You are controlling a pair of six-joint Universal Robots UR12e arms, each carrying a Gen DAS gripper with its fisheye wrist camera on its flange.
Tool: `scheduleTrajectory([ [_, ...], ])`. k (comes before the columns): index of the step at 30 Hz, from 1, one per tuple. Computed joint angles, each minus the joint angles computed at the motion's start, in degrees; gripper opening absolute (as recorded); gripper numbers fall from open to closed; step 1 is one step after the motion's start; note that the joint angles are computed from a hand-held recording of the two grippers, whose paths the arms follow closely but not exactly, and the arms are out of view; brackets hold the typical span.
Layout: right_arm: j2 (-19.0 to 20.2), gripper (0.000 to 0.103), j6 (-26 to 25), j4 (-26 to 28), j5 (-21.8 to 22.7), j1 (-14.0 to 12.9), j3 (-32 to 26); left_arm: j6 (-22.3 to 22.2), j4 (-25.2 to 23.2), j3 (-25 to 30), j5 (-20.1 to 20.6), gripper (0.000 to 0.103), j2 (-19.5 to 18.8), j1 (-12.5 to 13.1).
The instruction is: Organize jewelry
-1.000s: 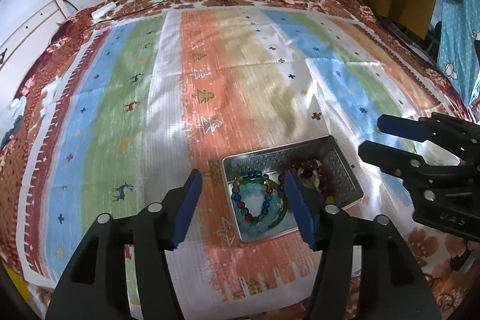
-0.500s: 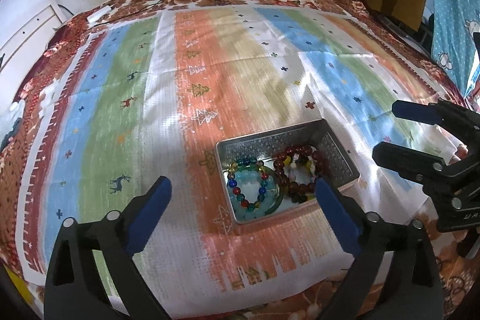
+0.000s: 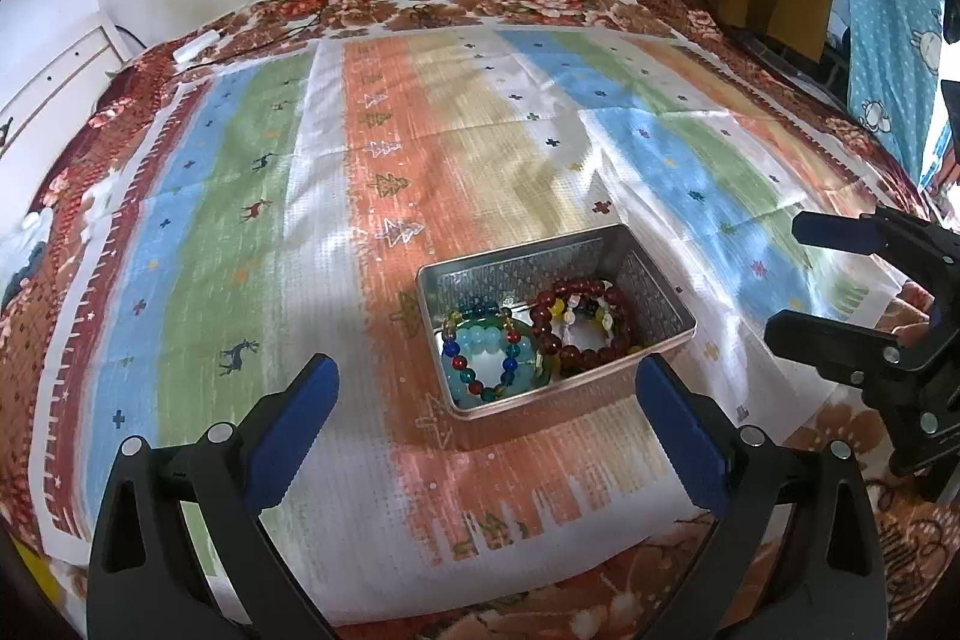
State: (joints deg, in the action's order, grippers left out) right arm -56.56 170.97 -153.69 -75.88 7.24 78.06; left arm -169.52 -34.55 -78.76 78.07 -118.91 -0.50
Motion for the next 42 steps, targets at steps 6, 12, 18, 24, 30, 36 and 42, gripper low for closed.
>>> scheduleTrajectory([
  [6,-1.11,0.095,2.45,-5.77,1.28,-0.44,3.0,1.24,3.61,-1.91,2.16,0.097,0.7,-0.5],
  [12,-1.03,0.095,1.79,-5.33,-0.7,-0.32,3.27,-0.37,7.61,-3.29,3.43,0.097,1.09,-0.63],
  [18,-1.19,0.095,2.21,-6.42,-1.17,-0.52,4.35,-2.48,8.59,-3.96,2.75,0.097,1.43,-0.25],
  [24,-1.25,0.095,2.03,-8.21,0.03,-0.55,4.73,-2.12,8.84,-4.1,2.41,0.097,1.42,-0.24],
  [30,-1.13,0.095,1.22,-7.48,0.23,-0.38,4.48,-1.82,9.4,-4.47,0.84,0.097,1.6,-0.05],
  [36,-1.06,0.095,1.32,-7.09,-0.7,-0.24,4.52,-0.37,9.48,-4.44,0.81,0.097,1.49,-0.2],
  [42,-0.97,0.095,1.69,-6.84,-0.54,-0.26,4.45,-0.73,9.48,-4.48,1.55,0.097,1.54,-0.25],
])
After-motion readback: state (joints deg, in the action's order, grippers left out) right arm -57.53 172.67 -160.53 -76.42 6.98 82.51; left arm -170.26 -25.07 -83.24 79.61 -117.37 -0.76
